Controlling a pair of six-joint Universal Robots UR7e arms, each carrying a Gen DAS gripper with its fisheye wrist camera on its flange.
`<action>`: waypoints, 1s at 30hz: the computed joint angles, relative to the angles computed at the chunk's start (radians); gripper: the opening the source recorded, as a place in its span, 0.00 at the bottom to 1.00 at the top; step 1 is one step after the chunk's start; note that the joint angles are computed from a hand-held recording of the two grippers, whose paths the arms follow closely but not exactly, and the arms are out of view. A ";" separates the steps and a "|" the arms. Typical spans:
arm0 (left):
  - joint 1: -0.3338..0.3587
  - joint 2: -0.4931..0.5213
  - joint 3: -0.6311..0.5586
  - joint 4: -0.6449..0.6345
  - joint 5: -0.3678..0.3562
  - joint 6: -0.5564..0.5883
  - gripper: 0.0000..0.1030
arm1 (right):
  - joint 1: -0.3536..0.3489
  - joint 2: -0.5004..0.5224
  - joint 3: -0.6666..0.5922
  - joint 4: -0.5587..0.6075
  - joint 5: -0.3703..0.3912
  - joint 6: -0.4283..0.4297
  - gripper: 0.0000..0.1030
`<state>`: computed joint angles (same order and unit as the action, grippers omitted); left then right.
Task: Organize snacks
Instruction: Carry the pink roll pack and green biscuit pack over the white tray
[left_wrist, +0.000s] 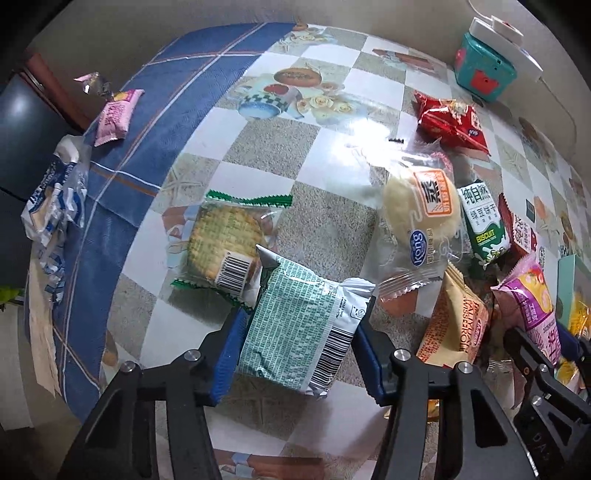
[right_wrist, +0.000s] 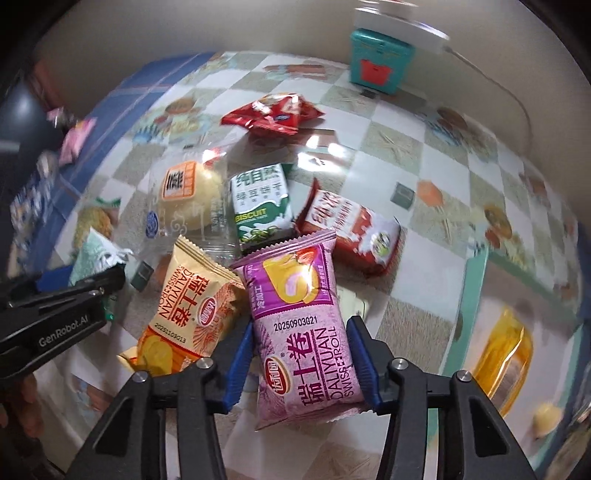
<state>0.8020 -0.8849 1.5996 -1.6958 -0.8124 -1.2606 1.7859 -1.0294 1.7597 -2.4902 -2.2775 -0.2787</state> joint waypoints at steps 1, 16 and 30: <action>-0.005 0.001 -0.008 0.015 0.003 -0.009 0.56 | -0.009 -0.010 0.003 0.004 0.020 0.021 0.48; -0.105 0.000 -0.079 0.197 0.042 -0.148 0.56 | -0.048 -0.193 0.148 -0.097 0.184 0.191 0.45; -0.183 0.018 -0.090 0.176 0.114 -0.149 0.56 | -0.056 -0.372 0.211 -0.184 0.075 0.195 0.45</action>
<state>0.6187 -0.8674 1.5094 -1.5197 -0.6986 -1.4093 1.7299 -1.4014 1.9711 -2.6737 -2.2022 -0.0838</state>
